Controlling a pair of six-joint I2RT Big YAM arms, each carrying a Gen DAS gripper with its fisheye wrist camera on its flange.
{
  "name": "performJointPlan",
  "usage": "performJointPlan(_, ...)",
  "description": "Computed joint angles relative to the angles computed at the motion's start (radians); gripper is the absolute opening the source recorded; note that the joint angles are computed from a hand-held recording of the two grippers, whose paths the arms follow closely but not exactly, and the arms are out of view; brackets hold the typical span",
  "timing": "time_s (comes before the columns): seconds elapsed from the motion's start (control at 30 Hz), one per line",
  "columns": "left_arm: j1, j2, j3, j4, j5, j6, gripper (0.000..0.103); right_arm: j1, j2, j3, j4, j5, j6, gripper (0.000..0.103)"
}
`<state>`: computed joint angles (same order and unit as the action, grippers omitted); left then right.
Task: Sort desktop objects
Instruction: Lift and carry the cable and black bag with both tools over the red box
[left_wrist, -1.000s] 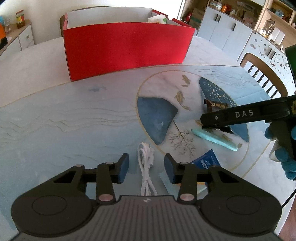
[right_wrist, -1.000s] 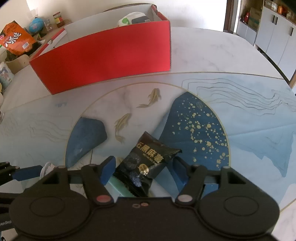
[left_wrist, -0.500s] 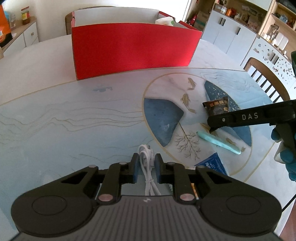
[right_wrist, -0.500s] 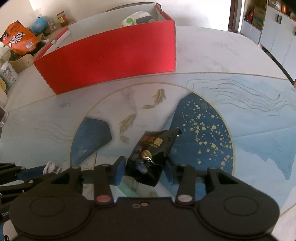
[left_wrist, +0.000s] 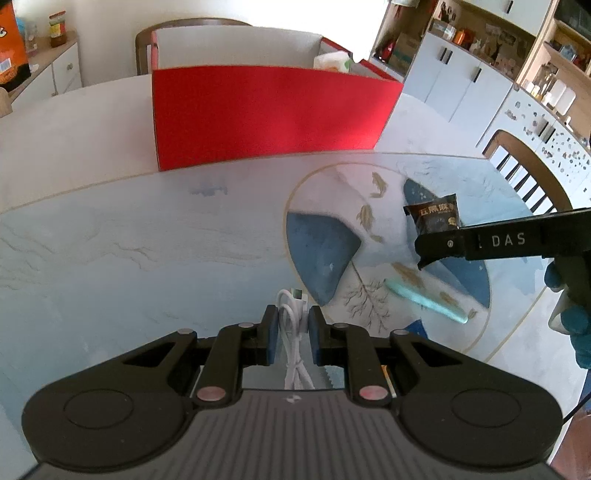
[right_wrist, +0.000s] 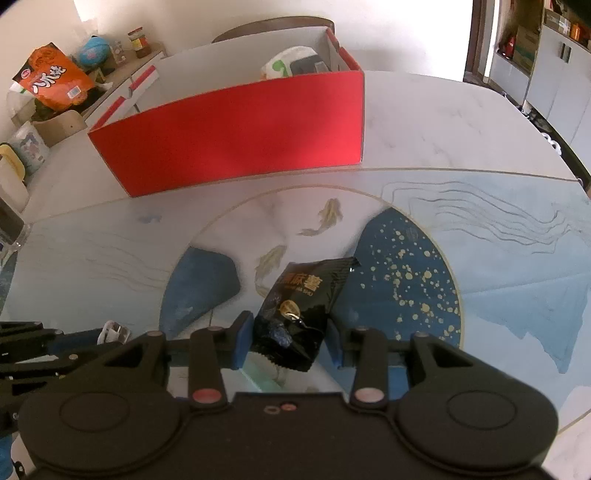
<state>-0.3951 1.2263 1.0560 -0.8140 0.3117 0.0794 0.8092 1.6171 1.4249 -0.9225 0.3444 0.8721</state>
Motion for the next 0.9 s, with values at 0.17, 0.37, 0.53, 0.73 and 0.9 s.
performJointPlan(0.17,0.005,-0.005,0.021,-0.013,0.011,-0.014,0.012,0.004,-0.007,0.017,-0.009,0.006,-0.013,0.040)
performJointPlan(0.37,0.013,-0.014,0.037,-0.013,0.021,-0.017,0.011,0.009,-0.013,0.042,-0.023,0.019,-0.035,0.040)
performJointPlan(0.53,0.030,-0.024,0.047,-0.019,0.047,-0.031,0.011,0.011,-0.017,0.065,-0.031,0.024,-0.052,0.040)
performJointPlan(0.73,0.044,-0.037,0.065,-0.026,0.073,-0.043,0.011,0.018,-0.018,0.096,-0.045,0.032,-0.076,0.039)
performJointPlan(0.9,0.049,-0.040,0.087,-0.026,0.082,-0.054,0.011,0.022,-0.016,0.121,-0.054,0.039,-0.089,0.039)
